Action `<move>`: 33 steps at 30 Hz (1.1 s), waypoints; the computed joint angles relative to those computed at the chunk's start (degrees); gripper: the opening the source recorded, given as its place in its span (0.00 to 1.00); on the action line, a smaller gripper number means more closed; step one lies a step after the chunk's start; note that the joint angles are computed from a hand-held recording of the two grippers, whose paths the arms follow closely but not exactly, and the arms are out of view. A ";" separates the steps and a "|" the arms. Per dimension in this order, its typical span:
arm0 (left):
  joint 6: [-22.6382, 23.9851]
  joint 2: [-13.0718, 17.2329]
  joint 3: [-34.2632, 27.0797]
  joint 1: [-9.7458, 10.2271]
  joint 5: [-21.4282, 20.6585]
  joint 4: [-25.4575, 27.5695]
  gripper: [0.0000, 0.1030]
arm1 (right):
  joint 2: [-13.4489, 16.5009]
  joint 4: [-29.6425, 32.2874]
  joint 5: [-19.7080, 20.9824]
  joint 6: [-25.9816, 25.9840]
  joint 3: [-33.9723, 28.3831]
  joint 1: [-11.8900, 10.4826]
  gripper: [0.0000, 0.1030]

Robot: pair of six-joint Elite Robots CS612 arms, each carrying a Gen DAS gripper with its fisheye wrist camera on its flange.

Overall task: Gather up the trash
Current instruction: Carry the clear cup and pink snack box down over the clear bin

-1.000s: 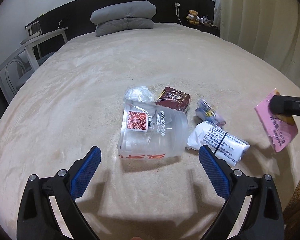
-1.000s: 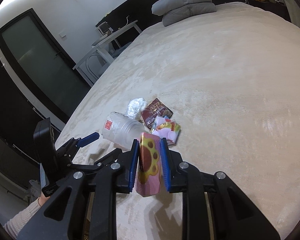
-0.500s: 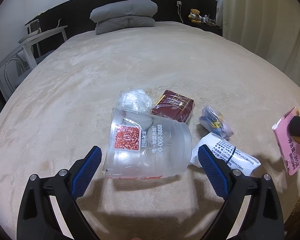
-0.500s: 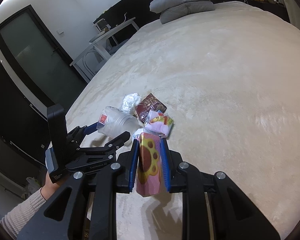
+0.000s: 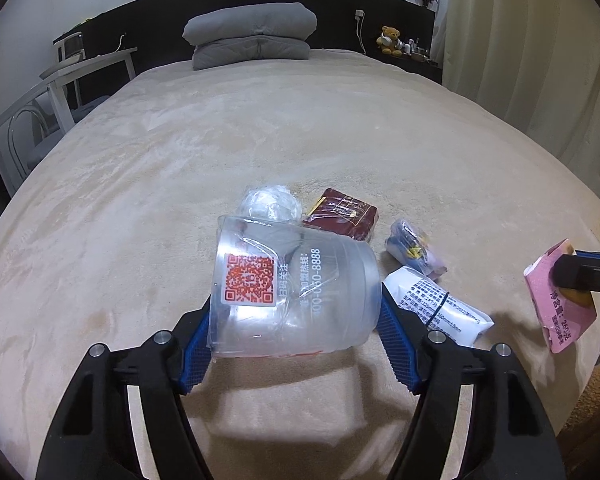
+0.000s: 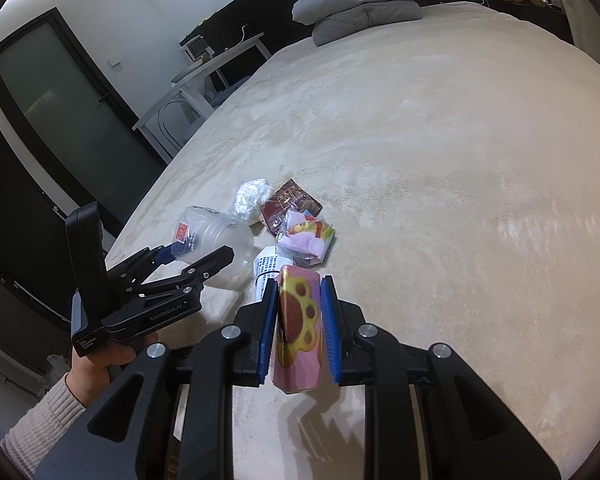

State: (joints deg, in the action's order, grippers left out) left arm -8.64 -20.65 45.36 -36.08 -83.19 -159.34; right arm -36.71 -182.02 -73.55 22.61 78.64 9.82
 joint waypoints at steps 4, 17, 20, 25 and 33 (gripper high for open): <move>-1.22 -1.95 3.58 -0.26 -0.53 -3.50 0.68 | -0.62 -1.65 -0.63 0.82 1.65 0.04 0.22; -5.90 -8.95 17.22 -1.60 -1.39 -14.96 0.68 | -3.29 -10.62 -2.30 3.95 8.81 0.43 0.22; -6.26 -10.26 20.30 -2.06 -1.58 -18.06 0.68 | -3.83 -12.35 -2.22 4.56 10.68 0.62 0.22; -8.04 -12.38 25.38 -2.95 -2.10 -22.16 0.68 | -4.82 -15.74 -1.94 6.19 14.32 0.81 0.22; -9.07 -15.48 33.46 -4.74 -3.22 -28.60 0.68 | -6.26 -22.26 -2.89 10.20 20.32 1.58 0.22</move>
State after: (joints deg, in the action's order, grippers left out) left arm -17.70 -36.14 78.82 -40.82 -86.41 -187.94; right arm -42.96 -204.28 -76.44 32.81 98.96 11.40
